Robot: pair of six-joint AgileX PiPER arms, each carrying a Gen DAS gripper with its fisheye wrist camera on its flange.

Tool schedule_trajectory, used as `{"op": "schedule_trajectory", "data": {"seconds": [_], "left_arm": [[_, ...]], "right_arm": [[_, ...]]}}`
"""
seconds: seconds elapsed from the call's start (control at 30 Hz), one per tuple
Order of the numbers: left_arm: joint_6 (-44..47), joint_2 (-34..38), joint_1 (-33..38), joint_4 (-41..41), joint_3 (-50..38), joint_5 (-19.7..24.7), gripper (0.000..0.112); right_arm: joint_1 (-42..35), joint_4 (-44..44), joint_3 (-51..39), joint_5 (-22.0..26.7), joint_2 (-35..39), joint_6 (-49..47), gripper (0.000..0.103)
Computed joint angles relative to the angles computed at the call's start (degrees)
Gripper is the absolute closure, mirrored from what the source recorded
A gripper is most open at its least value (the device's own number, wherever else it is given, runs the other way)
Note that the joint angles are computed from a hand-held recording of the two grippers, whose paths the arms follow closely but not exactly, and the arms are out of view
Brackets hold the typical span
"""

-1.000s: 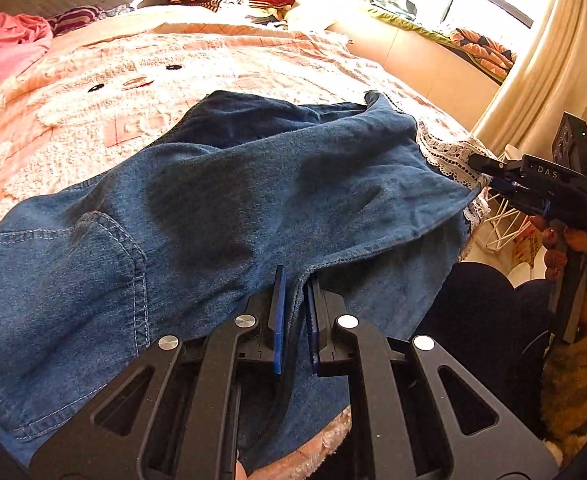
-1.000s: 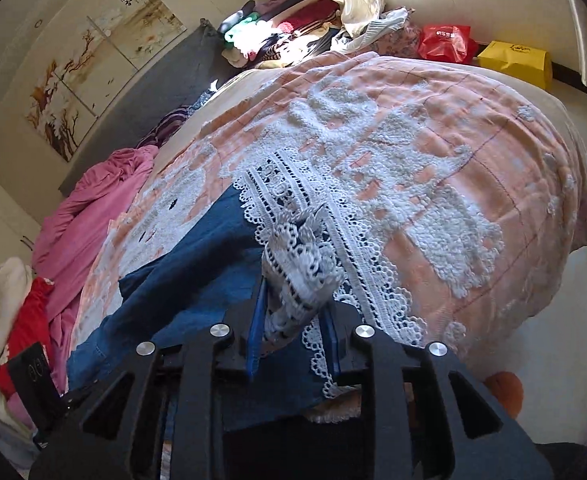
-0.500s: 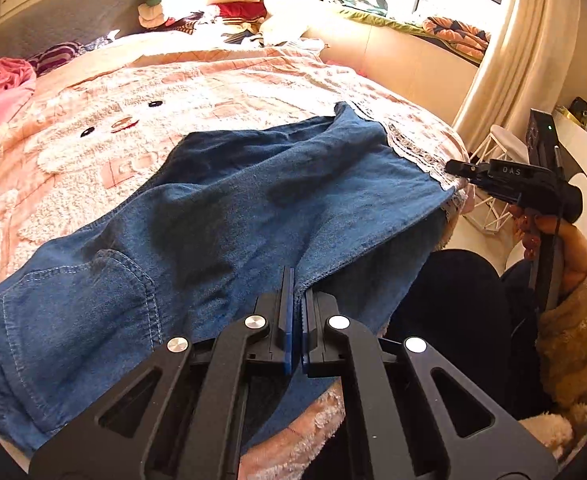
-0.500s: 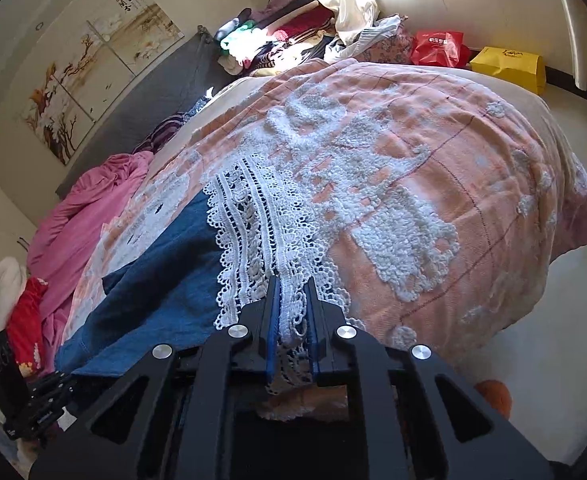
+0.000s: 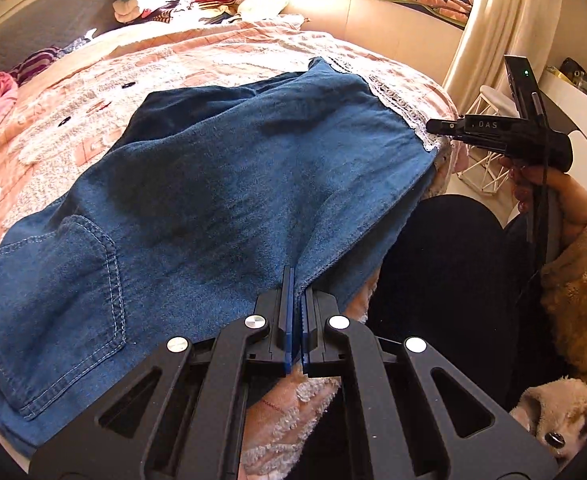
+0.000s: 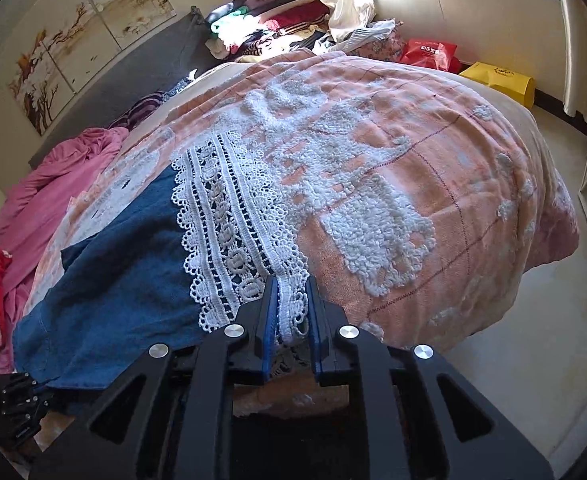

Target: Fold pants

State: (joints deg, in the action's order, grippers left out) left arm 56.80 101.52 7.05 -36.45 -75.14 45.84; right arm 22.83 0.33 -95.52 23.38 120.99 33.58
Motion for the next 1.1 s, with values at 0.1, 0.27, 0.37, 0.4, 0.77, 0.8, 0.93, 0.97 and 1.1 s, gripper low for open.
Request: {"op": "schedule_trajectory", "data": {"seconds": [0.1, 0.27, 0.37, 0.4, 0.77, 0.8, 0.93, 0.97, 1.1], "left_arm": [[1.30, -1.37, -0.02, -0.22, 1.19, -0.23, 0.112], [3.51, -1.76, 0.11, -0.91, 2.08, -0.44, 0.110], [-0.21, 0.70, -0.14, 1.87, 0.57, -0.18, 0.109], [0.05, 0.97, 0.53, 0.74, 0.18, 1.07, 0.109], [0.70, -3.12, 5.81, -3.76, -1.73, 5.96, 0.079], [0.03, -3.01, 5.22, -3.62, -2.19, 5.24, 0.079], [-3.22, -0.46, 1.55, -2.00, -4.83, 4.47, 0.079], [-4.28, 0.30, 0.39, -0.72, -5.21, 3.92, 0.079], [-9.40, 1.60, -3.00, 6.45, -4.81, 0.42, 0.079]], "right_arm": [[-0.16, -0.03, 0.36, -0.28, -0.03, 0.11, 0.089], [0.65, -5.22, -0.43, 1.27, 0.19, 3.90, 0.087], [0.42, -2.78, -0.81, 1.60, 0.45, 1.79, 0.083], [0.37, -2.10, -0.95, 1.93, 0.37, 1.14, 0.081], [5.40, -15.49, 0.02, 1.31, -4.44, 4.69, 0.070], [5.83, -12.82, -1.01, 1.26, -3.99, 1.24, 0.070], [6.82, -1.63, -6.79, 3.92, -0.35, -11.38, 0.070], [7.01, -2.02, -8.42, 5.73, 0.80, -11.26, 0.070], [6.26, -2.15, -8.91, 9.04, 2.00, -9.98, 0.065]]}}
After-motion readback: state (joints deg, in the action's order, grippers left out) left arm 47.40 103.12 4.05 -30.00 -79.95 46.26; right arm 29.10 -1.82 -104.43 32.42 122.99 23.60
